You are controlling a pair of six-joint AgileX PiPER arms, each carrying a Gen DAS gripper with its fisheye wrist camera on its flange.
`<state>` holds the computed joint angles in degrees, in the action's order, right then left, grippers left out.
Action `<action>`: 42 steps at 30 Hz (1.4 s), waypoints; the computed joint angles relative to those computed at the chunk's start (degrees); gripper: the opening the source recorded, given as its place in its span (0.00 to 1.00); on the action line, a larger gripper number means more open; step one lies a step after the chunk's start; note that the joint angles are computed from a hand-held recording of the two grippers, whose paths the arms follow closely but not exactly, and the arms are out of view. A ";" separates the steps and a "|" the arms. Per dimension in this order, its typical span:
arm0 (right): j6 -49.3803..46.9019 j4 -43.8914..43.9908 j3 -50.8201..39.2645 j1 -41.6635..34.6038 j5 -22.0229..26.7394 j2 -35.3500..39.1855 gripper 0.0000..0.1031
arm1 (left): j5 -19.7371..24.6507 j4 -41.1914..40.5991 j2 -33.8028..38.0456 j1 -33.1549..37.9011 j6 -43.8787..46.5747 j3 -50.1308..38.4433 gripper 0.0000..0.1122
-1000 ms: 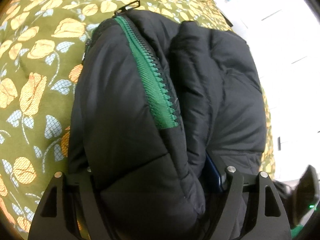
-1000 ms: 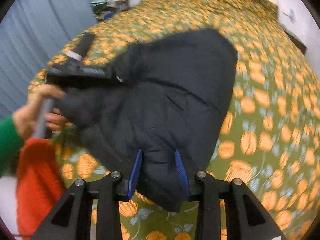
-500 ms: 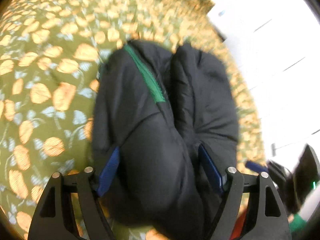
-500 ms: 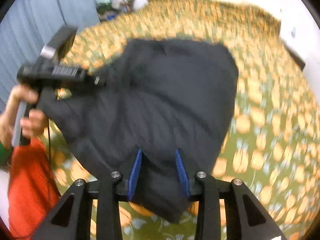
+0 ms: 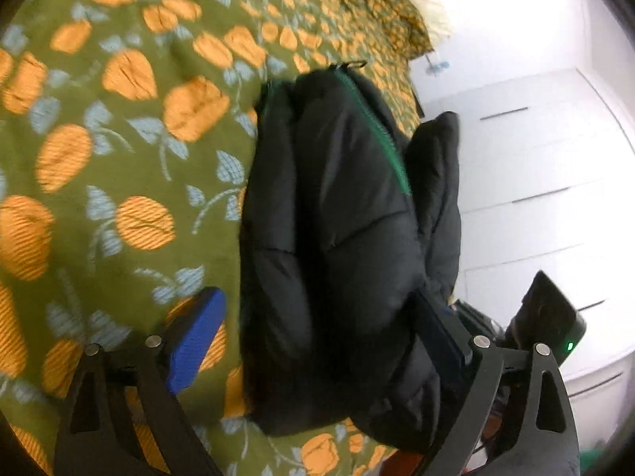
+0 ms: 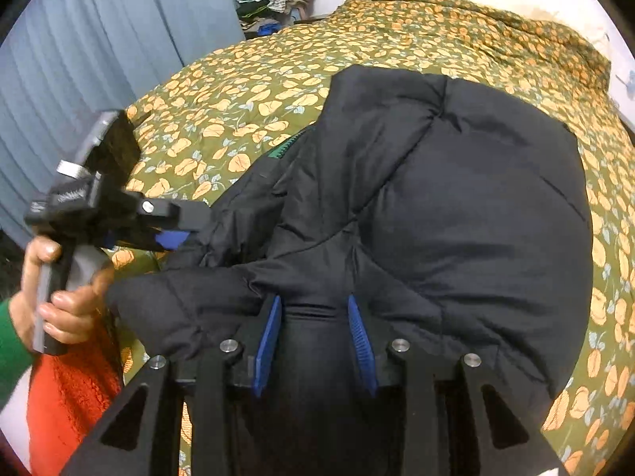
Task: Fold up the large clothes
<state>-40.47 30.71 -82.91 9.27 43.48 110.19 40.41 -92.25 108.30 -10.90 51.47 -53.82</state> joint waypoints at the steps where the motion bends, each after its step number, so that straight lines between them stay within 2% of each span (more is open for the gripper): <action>1: 0.08 -0.08 0.64 0.22 -0.32 -0.46 0.35 | 2.11 -0.98 1.61 0.51 0.36 -1.30 0.84; 2: -0.18 -0.18 1.04 0.26 -0.66 -0.62 0.35 | 5.13 -2.41 3.33 0.87 1.29 -2.75 0.84; 4: 0.43 -1.26 3.08 1.41 -2.47 -1.85 0.35 | 7.50 1.25 5.06 0.24 -1.88 -7.42 0.86; 8: 1.93 -6.32 7.25 4.02 -7.94 -3.96 0.35 | 4.54 23.71 10.37 -6.18 -22.12 -24.13 0.87; 10: 2.59 -7.70 8.81 4.97 -10.28 -4.65 0.35 | 5.26 35.17 14.17 -8.80 -31.91 -31.62 0.87; 12: 2.64 -8.18 9.63 4.85 -9.88 -6.01 0.35 | 7.16 42.73 17.05 -9.91 -39.62 -36.77 0.91; 14: 0.73 -5.79 9.47 2.75 -5.34 -8.05 0.35 | 7.48 42.18 17.77 -9.50 -41.07 -37.57 0.91; 16: -6.90 3.69 10.92 -3.08 0.52 -11.03 0.46 | 6.05 40.87 17.45 -9.71 -39.95 -36.54 0.91; 18: -14.56 13.63 13.88 -11.82 4.19 -14.01 0.83 | 4.65 40.22 17.10 -10.18 -39.44 -35.65 0.92; 19: -16.67 16.50 15.07 -15.22 4.49 -14.53 0.85 | 4.42 39.93 17.39 -10.38 -39.53 -35.90 0.92; 21: -17.43 18.84 14.23 -21.81 6.80 -11.90 0.85 | 4.03 40.26 17.80 -10.86 -40.23 -36.52 0.92; 24: -11.86 17.78 7.98 -27.83 10.81 -2.07 0.85 | 3.62 41.91 18.39 -11.73 -42.37 -38.12 0.92; 25: -11.93 18.68 7.29 -28.61 11.68 -0.16 0.85 | 3.38 42.57 18.43 -12.15 -43.24 -38.43 0.92; 28: -12.98 24.44 2.75 -30.53 18.97 7.95 0.85 | 2.61 44.05 18.70 -13.05 -45.77 -39.25 0.92; 30: -11.53 27.68 -1.10 -30.52 22.43 12.99 0.85 | -0.28 42.23 16.71 -14.20 -44.93 -34.80 0.90; 32: -11.18 28.14 -3.55 -29.59 22.37 15.03 0.83 | -2.54 43.37 15.64 -15.56 -47.03 -33.63 0.80; 35: -15.00 25.54 0.22 -27.48 17.42 9.11 0.68 | -6.03 50.45 10.71 -19.41 -54.21 -30.31 0.65; 36: -17.20 24.58 2.68 -26.71 15.23 5.78 0.64 | -6.78 54.07 9.22 -20.85 -57.76 -29.84 0.63; 39: -24.04 24.91 9.41 -25.63 10.99 -3.09 0.59 | -9.41 60.97 4.93 -24.48 -66.02 -27.77 0.57; 42: -30.11 28.18 13.31 -26.61 10.93 -10.10 0.58 | -10.96 67.10 1.66 -27.36 -73.49 -28.06 0.56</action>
